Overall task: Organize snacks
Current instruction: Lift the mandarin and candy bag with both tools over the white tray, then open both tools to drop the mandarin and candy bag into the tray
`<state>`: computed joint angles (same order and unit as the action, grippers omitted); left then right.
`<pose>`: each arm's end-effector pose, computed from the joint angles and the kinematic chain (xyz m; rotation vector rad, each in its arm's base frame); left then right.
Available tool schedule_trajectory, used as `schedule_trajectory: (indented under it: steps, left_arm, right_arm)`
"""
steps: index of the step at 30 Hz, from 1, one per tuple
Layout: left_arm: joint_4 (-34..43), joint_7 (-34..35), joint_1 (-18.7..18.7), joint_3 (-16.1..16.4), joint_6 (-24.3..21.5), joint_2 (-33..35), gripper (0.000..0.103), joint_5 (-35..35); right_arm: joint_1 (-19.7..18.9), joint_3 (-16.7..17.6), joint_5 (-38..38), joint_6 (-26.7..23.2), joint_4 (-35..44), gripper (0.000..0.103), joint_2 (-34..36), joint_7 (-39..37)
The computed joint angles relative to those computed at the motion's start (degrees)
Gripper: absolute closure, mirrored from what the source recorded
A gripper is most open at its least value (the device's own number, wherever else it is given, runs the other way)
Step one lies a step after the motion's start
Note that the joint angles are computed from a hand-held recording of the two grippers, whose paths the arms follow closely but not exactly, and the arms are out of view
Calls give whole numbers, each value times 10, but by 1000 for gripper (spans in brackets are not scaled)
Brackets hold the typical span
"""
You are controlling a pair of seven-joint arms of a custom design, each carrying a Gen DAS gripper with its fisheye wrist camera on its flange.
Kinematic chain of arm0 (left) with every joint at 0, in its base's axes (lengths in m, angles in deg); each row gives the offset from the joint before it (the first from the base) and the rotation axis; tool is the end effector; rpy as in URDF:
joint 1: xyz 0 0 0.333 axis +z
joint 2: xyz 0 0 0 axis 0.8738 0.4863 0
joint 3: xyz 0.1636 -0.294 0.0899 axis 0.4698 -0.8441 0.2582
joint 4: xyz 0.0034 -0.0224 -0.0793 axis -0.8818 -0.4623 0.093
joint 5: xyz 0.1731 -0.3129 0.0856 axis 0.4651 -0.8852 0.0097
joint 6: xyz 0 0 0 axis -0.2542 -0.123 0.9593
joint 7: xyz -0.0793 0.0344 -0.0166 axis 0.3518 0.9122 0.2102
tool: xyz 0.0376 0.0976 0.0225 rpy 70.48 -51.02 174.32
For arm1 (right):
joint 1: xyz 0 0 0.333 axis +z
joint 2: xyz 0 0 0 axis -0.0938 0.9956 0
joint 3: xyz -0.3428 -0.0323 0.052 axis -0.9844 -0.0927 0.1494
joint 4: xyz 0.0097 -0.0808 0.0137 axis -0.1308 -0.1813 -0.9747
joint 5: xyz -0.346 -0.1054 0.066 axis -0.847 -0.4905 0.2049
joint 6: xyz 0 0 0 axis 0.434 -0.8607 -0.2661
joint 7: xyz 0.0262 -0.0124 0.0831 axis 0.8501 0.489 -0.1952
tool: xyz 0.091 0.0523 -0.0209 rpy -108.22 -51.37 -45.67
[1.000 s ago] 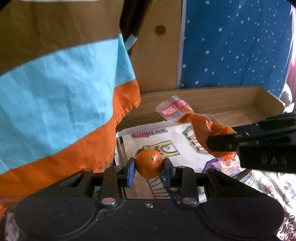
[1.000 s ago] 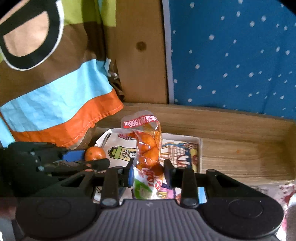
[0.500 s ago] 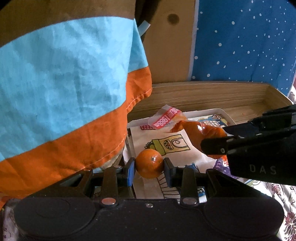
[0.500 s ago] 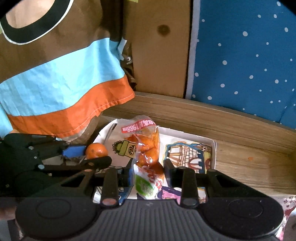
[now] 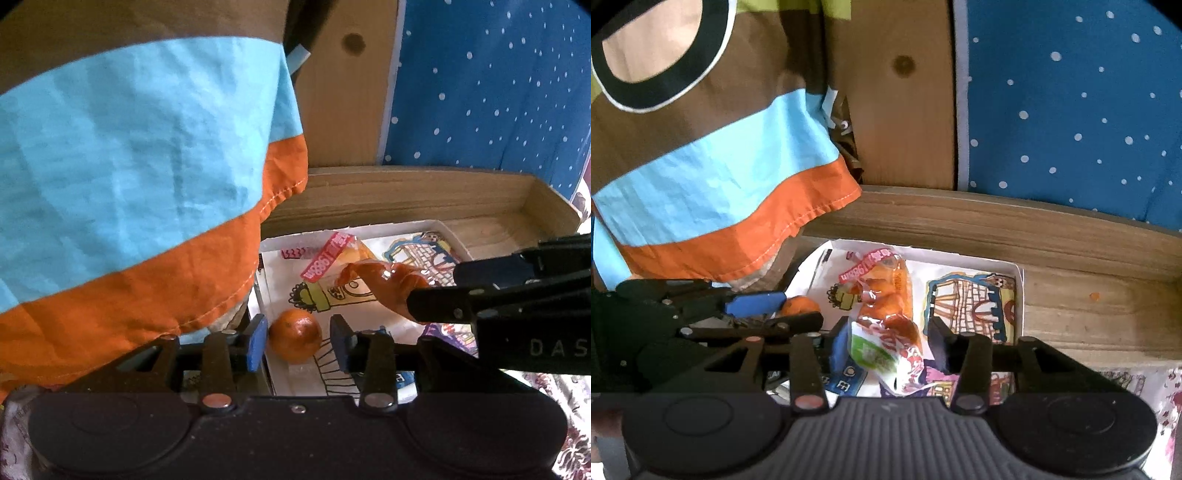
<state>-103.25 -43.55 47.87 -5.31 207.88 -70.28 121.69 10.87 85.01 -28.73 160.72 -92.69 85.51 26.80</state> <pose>0.5203 -0.2630 0.5014 -1.7821 1.7162 -0.7617 0.5594 0.1788 0.5234 -2.0431 1.2111 -0.3612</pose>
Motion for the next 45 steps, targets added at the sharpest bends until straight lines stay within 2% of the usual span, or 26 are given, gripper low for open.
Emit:
schedule_trajectory:
  steps: [5, 11, 18, 20, 23, 28, 39, 43, 45]
  left_arm:
    - [-9, -32, 1, 2, 14, -12, 52, 30]
    - [-34, -85, 8, 0, 38, -36, 39, 76]
    - [-53, -138, 14, -11, 31, -64, 26, 117]
    - [-57, -153, 15, -15, 26, -71, 19, 130]
    - [-66, -171, 16, -21, 19, -81, 17, 144]
    - [-69, -162, 11, -27, -2, -80, 17, 121]
    - [-96, -163, 18, -26, 8, -103, 17, 125]
    - [-111, -175, 24, -29, 16, -116, 9, 133]
    - [-117, -177, 26, -30, 19, -121, 9, 133]
  right_arm:
    - [-1, 2, 31, 9, -14, 48, -17, -24]
    - [4, 0, 89, 33, -44, 40, -55, -93]
    - [11, -9, 125, 60, -77, 30, -91, -105]
    - [13, -11, 130, 68, -86, 26, -99, -107]
    - [16, -13, 134, 78, -100, 24, -109, -104]
    - [16, -12, 113, 88, -115, 22, -111, -80]
    - [29, -18, 132, 95, -147, 17, -134, -82]
    - [30, -17, 129, 100, -159, 14, -142, -73]
    - [29, -17, 124, 101, -163, 14, -145, -64]
